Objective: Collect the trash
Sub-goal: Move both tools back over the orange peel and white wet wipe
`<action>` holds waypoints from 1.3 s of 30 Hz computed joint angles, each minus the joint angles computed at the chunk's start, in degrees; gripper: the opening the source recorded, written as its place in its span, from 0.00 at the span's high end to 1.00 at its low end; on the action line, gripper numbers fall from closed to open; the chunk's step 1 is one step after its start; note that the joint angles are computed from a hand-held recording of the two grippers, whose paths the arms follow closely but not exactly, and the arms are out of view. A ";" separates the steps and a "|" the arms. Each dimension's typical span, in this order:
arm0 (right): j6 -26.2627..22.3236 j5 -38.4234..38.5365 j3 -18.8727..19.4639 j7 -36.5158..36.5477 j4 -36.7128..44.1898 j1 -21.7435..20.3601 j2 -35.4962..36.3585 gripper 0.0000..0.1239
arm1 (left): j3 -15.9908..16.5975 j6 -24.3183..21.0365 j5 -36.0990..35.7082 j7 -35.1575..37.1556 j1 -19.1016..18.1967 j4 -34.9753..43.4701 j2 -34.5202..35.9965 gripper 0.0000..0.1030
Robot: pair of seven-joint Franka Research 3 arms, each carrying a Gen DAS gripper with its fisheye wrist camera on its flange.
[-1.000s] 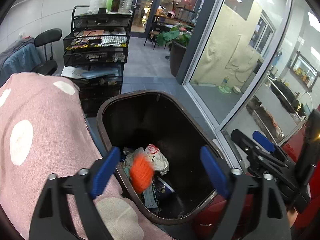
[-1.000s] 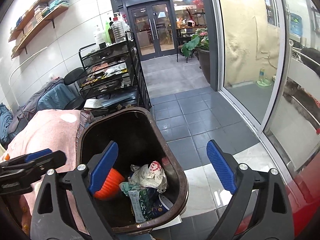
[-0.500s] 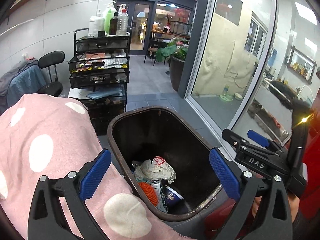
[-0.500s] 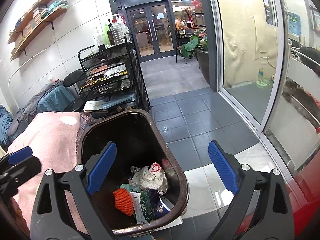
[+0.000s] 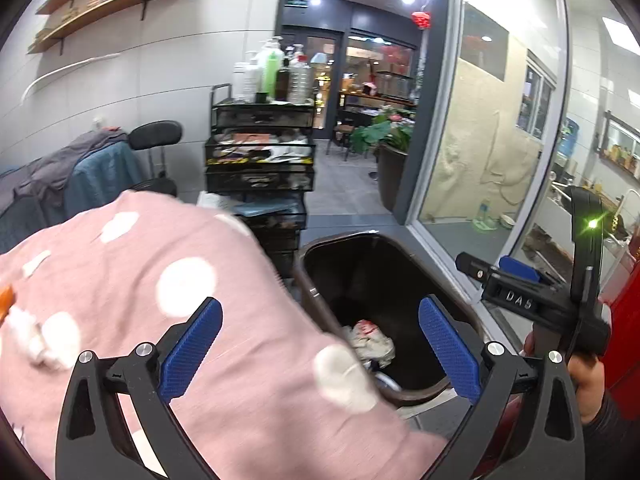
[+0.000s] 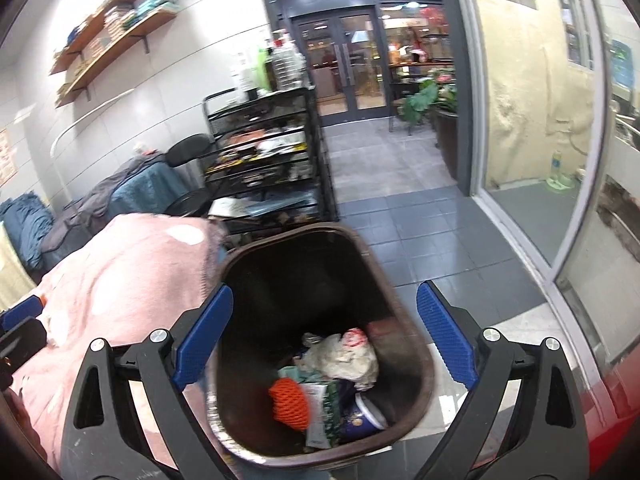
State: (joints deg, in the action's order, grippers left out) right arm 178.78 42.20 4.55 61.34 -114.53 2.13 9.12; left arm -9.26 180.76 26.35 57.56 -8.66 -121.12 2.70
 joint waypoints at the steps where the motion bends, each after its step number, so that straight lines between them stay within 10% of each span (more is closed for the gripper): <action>1: -0.37 0.85 0.75 -1.11 0.09 -0.29 -0.17 0.26 | 0.71 -0.13 1.68 -1.98 -0.12 -0.64 -0.57 0.05; 8: -6.40 11.67 4.31 -16.39 2.29 0.76 -1.08 0.26 | 1.66 1.13 4.44 -8.84 3.46 -7.20 -4.99 0.05; 14: -19.44 11.45 2.41 -18.82 7.26 4.53 0.51 0.26 | -7.04 1.56 34.14 -38.50 20.32 -9.06 -9.76 0.05; 19: -28.38 10.62 2.48 -18.50 12.41 6.72 3.24 0.26 | -1.16 0.89 27.61 -34.09 18.42 -13.60 -12.98 0.05; 33: -40.26 1.65 6.77 -19.08 28.50 14.76 13.59 0.26 | 0.55 -5.90 23.56 -25.39 27.63 -15.14 -14.33 0.05; 39: -42.21 -6.32 6.73 -15.21 38.91 19.11 20.92 0.26 | 6.67 -9.96 15.19 -13.83 24.57 -11.12 -9.99 0.05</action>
